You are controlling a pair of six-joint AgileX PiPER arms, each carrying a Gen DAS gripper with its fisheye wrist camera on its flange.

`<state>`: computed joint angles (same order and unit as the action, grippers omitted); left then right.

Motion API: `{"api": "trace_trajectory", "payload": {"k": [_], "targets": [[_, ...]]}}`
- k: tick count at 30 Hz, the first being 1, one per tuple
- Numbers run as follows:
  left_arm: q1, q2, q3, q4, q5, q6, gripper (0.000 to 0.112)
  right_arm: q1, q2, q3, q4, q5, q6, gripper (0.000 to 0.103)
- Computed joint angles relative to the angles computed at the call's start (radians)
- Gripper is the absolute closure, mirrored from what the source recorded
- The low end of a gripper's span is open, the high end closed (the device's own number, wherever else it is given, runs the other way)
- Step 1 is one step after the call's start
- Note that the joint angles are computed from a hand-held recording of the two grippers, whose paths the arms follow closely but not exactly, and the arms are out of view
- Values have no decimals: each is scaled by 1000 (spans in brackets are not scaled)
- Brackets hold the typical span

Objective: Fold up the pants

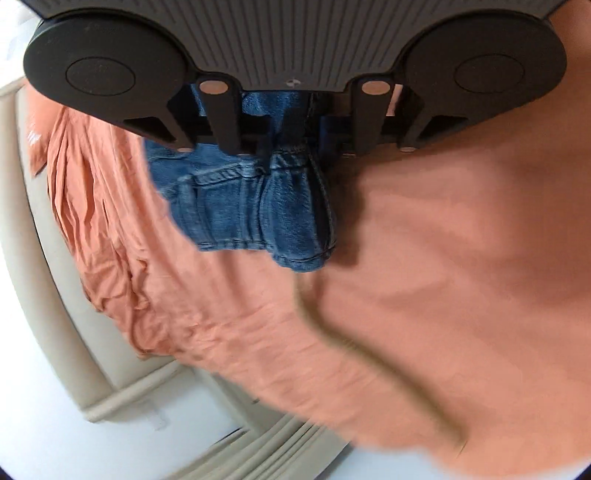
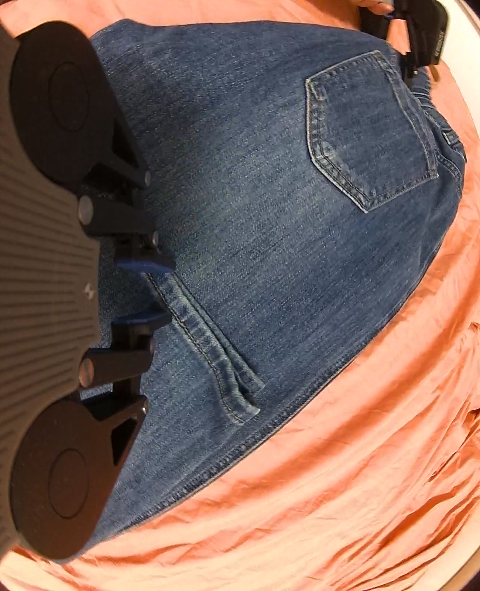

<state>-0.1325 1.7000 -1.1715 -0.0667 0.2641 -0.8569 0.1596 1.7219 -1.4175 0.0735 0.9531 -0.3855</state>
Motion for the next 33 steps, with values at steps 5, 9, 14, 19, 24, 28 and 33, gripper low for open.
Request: {"api": "trace_trajectory", "payload": {"k": [5,9,14,19,24,28,33], "targets": [[-113,-117,18,500,-40,-344,96,11,-83,48,-51,-11,77,84],[-280,-191,-2,900,31,-539,96,-36,-161,63,-19,30,109,84],[-562,-166,-56,1339,174,-673,95,-100,-237,49,-2,117,158,84],[-757,-90,-142,1215,231,-260,95,-128,-311,76,-62,189,215,84],[-827,17,-206,793,225,240,95,-210,-402,162,-70,222,195,84],[-827,72,-228,430,309,575,93,-275,-472,229,-31,241,149,84],[-751,77,-256,139,317,784,70,-309,-539,294,20,252,101,84]]}}
